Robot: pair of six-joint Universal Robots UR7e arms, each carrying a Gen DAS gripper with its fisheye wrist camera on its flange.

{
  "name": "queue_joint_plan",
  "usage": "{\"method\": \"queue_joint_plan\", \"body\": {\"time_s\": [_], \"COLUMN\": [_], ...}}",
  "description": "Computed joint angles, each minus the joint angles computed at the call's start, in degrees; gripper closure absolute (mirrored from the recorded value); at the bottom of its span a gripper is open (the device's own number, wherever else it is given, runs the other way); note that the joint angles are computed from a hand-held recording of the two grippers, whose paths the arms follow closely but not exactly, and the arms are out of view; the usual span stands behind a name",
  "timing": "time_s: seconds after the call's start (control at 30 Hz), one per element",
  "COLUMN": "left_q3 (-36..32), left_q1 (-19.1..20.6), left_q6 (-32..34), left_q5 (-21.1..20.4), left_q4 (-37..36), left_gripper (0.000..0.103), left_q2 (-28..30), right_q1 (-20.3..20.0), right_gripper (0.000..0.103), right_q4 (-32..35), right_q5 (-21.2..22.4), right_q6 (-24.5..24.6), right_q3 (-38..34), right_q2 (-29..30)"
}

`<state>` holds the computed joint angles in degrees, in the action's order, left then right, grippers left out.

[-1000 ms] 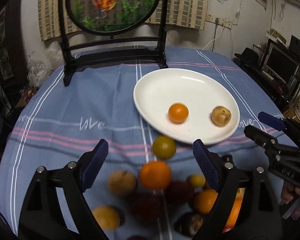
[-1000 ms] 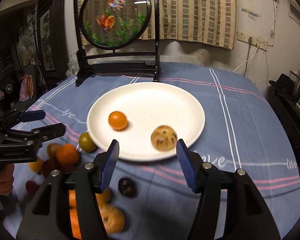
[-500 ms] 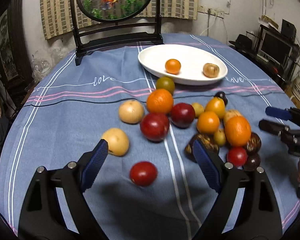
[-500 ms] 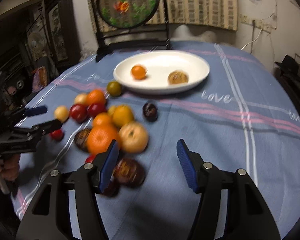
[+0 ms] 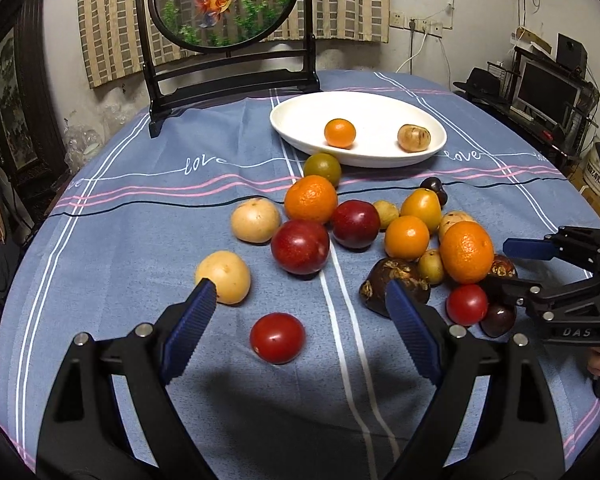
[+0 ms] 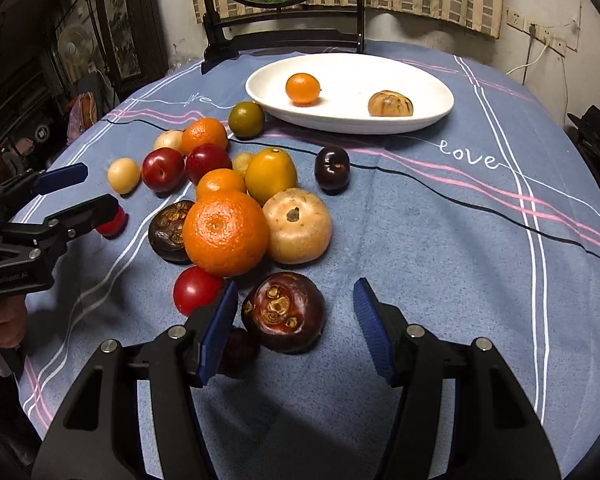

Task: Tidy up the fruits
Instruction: 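Withdraw both tools from the plate back toward the fruit pile, then grasp the dark purple fruit with the right tool while the left tool grasps a red tomato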

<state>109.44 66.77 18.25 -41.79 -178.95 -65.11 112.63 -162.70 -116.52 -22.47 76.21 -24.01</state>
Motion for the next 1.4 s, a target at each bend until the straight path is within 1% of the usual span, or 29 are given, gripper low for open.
{"method": "queue_joint_plan", "body": {"time_s": [0.2,0.33,0.4,0.53,0.7,0.8,0.87,1.07,1.17,1.27,1.3,1.33,1.4], "left_q3": [0.12,0.02,0.0,-0.58,-0.01,0.04,-0.08,0.24,0.92,1.33,1.43,1.32,0.89], "left_q1": [0.75,1.33,1.6,2.32,2.17,2.23,2.34,2.26,2.15,2.43,2.54,2.72,3.09], "left_q6": [-0.68,-1.82,-2.41,-4.46,-3.85,-3.88,-4.15,-3.95,-2.63,-1.81,-1.57,-1.36,-1.6], "left_q5": [-1.2,-2.63,-3.36,-4.67,-4.83,-4.94,-4.96,-4.85,-4.77,-5.49,-5.75,-5.87,-5.74], "left_q4": [0.12,1.19,1.27,3.43,2.12,2.11,2.41,2.57,3.59,5.75,6.18,7.0,8.74], "left_gripper": [0.015,0.015,0.015,0.015,0.015,0.015,0.015,0.015,0.015,0.017,0.02,0.021,0.022], "left_q2": [-0.24,-0.71,-1.03,-1.36,-1.45,-1.45,-1.42,-1.65,-2.3,-3.21,-3.48,-3.71,-3.88], "right_q1": [0.16,-0.13,-0.12,0.06,0.11,0.02,-0.21,-0.14,0.05,0.26,0.3,0.33,0.38], "right_gripper": [0.044,0.053,0.055,0.055,0.055,0.055,0.06,0.06,0.06,0.06,0.06,0.06,0.06], "right_q4": [0.31,0.83,1.01,1.76,3.12,3.2,2.58,-1.98,-4.37,-5.2,-5.23,-5.18,-5.18], "right_q5": [-1.41,-0.23,-0.14,-0.56,-1.0,-0.65,0.23,0.89,1.51,1.72,2.01,2.18,2.62], "right_q6": [0.79,1.59,2.0,2.02,2.89,2.92,3.09,3.36,2.71,2.81,2.85,2.87,2.87], "right_q3": [-0.67,-0.2,0.19,0.56,-0.75,0.04,1.36,5.29,6.97,7.53,7.64,7.54,7.62], "right_q2": [0.59,0.03,-0.3,-0.69,-0.04,-0.71,-1.61,-3.63,-4.65,-4.98,-5.04,-4.95,-4.95]}}
